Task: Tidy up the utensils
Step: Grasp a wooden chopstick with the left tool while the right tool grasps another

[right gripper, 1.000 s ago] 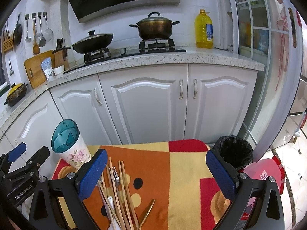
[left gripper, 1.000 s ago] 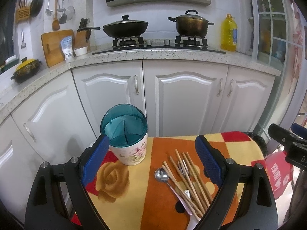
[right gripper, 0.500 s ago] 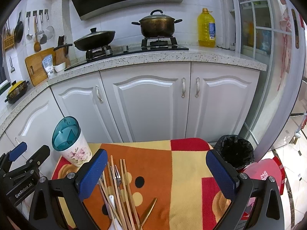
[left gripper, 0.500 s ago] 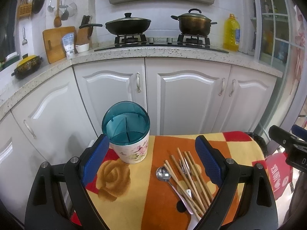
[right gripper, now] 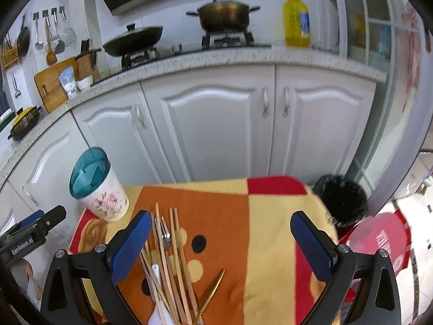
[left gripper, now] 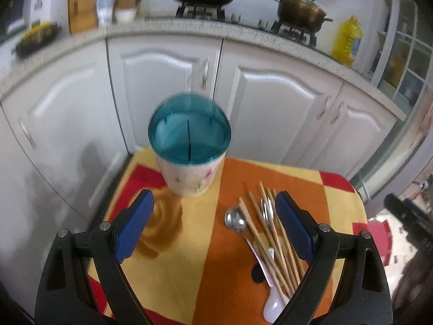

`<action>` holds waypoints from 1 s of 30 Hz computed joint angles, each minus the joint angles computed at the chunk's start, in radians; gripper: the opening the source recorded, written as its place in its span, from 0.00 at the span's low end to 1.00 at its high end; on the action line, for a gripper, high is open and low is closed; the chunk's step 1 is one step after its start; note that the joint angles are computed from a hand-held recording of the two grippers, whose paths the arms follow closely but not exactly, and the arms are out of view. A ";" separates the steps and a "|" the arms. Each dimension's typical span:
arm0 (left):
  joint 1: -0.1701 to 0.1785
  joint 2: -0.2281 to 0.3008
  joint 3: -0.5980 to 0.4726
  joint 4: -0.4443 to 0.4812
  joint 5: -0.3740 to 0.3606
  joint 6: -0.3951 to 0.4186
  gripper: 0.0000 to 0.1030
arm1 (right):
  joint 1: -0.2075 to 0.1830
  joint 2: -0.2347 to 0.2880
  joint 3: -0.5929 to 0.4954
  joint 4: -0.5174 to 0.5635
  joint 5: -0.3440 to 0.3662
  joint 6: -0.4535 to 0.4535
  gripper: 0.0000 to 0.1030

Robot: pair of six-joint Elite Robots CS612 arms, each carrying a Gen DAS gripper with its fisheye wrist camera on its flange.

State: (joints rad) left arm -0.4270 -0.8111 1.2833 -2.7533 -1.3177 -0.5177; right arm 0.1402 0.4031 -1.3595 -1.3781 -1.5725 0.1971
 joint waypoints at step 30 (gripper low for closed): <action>0.027 0.232 -0.328 0.338 -0.249 0.046 0.22 | -0.030 -0.022 0.267 0.039 0.348 -0.138 0.44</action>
State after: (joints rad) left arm -0.3998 -0.5795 0.9549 -2.4152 -1.5667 -0.4722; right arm 0.1100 0.3807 -1.0922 -1.3390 -1.2247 0.0587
